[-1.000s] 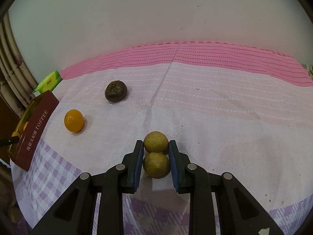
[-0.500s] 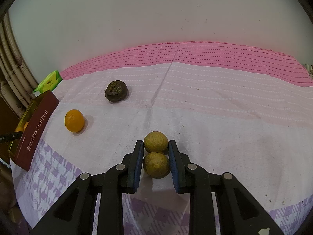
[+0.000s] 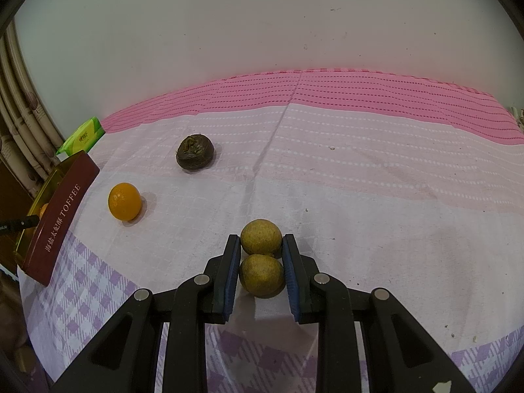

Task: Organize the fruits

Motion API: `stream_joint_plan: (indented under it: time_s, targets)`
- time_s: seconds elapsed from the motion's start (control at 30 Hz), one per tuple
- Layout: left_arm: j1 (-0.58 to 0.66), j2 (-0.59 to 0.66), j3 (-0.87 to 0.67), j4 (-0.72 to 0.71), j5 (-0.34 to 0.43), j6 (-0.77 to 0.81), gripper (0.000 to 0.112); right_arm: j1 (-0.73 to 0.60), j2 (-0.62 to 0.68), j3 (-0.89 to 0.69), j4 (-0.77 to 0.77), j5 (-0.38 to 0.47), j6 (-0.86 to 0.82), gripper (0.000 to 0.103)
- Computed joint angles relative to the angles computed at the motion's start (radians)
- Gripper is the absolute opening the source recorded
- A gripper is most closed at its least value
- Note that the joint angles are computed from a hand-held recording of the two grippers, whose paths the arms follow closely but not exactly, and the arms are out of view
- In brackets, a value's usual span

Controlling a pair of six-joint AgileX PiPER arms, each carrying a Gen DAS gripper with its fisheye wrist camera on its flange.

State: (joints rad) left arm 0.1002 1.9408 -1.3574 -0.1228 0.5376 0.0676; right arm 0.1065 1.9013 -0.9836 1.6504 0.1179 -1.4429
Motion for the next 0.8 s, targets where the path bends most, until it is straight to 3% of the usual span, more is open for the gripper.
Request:
stream_joint_plan:
  time_s: [0.27, 0.43, 0.53, 0.8]
  targets:
    - [-0.028, -0.026, 0.016, 0.102, -0.002, -0.095, 0.037, -0.001, 0.003, -0.003, -0.008, 0.0, 0.005, 0.024]
    - [-0.055, -0.054, 0.031, 0.198, 0.009, -0.189, 0.038, 0.011, 0.003, -0.017, -0.261, -0.005, 0.243, 0.024]
    - [-0.064, -0.076, 0.044, 0.222, 0.016, -0.219, 0.038, 0.012, -0.001, -0.016, -0.335, 0.008, 0.331, 0.024]
    - [-0.083, -0.145, 0.089, 0.263, 0.045, -0.287, 0.043, 0.044, -0.051, 0.021, -0.382, 0.019, 0.395, 0.024]
